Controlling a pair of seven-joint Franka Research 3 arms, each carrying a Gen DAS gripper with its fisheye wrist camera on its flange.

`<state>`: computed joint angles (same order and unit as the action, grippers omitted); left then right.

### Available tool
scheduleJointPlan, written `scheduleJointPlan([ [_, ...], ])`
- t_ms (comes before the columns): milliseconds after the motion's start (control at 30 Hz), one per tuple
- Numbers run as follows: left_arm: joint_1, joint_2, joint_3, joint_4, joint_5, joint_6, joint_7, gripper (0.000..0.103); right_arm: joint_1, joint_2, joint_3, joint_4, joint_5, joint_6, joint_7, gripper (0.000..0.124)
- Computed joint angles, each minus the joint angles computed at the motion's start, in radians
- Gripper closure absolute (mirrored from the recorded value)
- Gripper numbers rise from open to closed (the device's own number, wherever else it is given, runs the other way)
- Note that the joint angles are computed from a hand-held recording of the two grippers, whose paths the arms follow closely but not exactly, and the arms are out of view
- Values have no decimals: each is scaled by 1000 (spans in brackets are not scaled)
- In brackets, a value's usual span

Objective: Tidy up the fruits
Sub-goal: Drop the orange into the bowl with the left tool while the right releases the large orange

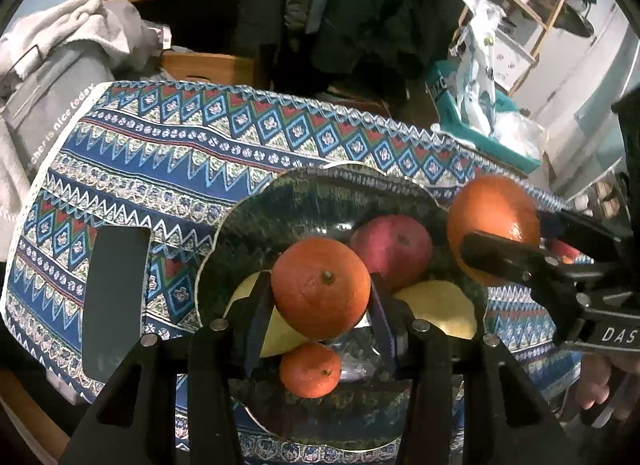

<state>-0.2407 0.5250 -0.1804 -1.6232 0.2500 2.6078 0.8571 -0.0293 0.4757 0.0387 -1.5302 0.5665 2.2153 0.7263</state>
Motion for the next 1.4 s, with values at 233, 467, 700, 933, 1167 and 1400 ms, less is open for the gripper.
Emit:
scheduleJointPlan([
  [233,17,38,-12,28,-51,8,1,54,8,29,0,26,-17,-5,32,54],
  [467,10,14,9,7,-31,9,-33,47,6,37,3,34,-25,-18,37,54],
  [700,16,-33,21,-59,-2,17,-83,45,24,30,8,8,-42,-22,16,54],
  [933,34,-81,24,-136,6,28,-125,45,52,21,11,-32,-65,-8,8,54],
  [1167,46,-114,21,-185,10,39,-141,45,84,2,13,-80,-90,10,-8,54],
  [1400,61,-123,8,-203,-13,36,-123,45,101,21,2,-71,-127,10,18,54],
])
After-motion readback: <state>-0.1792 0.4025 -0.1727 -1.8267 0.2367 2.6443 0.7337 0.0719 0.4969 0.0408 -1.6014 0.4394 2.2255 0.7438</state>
